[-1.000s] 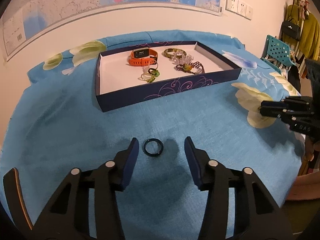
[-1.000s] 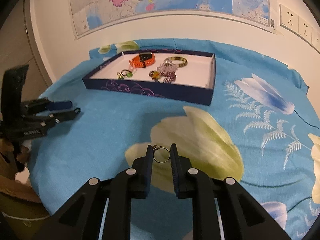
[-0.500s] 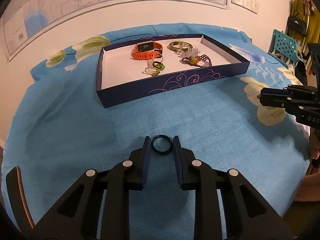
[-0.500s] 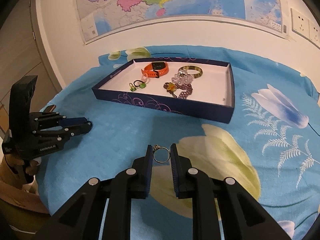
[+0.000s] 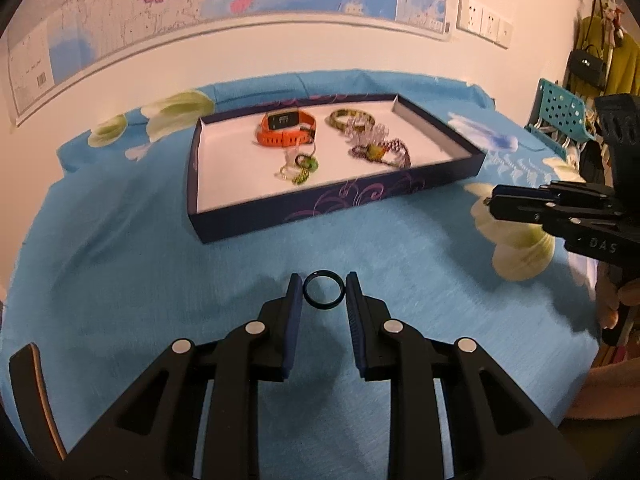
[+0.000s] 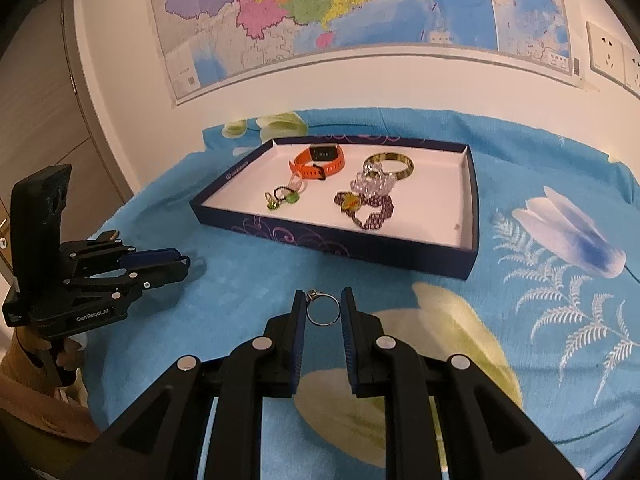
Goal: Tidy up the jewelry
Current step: 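Carry the black ring with the left tool while the right tool carries the silver ring into the box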
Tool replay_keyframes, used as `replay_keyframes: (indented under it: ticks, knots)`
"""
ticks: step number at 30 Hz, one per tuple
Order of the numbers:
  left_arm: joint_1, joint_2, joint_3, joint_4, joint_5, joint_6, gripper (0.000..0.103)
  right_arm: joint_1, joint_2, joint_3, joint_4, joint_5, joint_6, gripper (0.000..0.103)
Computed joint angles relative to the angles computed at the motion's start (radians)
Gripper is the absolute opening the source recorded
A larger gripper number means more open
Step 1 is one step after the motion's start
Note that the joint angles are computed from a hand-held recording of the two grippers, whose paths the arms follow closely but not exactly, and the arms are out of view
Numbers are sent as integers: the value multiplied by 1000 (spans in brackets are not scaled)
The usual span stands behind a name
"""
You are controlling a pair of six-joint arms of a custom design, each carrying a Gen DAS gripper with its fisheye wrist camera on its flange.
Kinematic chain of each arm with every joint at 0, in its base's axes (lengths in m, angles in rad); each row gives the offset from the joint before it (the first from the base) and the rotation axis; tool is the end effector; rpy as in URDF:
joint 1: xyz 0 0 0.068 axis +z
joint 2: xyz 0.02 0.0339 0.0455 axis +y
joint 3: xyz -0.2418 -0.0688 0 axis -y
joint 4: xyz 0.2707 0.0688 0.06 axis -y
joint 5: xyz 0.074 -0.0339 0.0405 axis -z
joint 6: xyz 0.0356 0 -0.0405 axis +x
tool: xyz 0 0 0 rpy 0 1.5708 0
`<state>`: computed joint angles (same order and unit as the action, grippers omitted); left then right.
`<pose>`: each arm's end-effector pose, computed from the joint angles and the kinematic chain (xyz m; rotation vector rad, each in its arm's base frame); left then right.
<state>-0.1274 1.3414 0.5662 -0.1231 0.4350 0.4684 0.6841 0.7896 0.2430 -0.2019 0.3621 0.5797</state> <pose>0.2625 -0.0488 0.1192 0.8762 2.2261 -0.3780 0.1558 0.1108 0.1227 0.0624 2.2719 0.2488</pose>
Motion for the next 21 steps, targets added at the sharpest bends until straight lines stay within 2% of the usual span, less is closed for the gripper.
replay_keyframes:
  ticks: [21]
  knots:
    - [-52,-18,56,37,40,-89,23,-76,80,70,85,-35,-110,16]
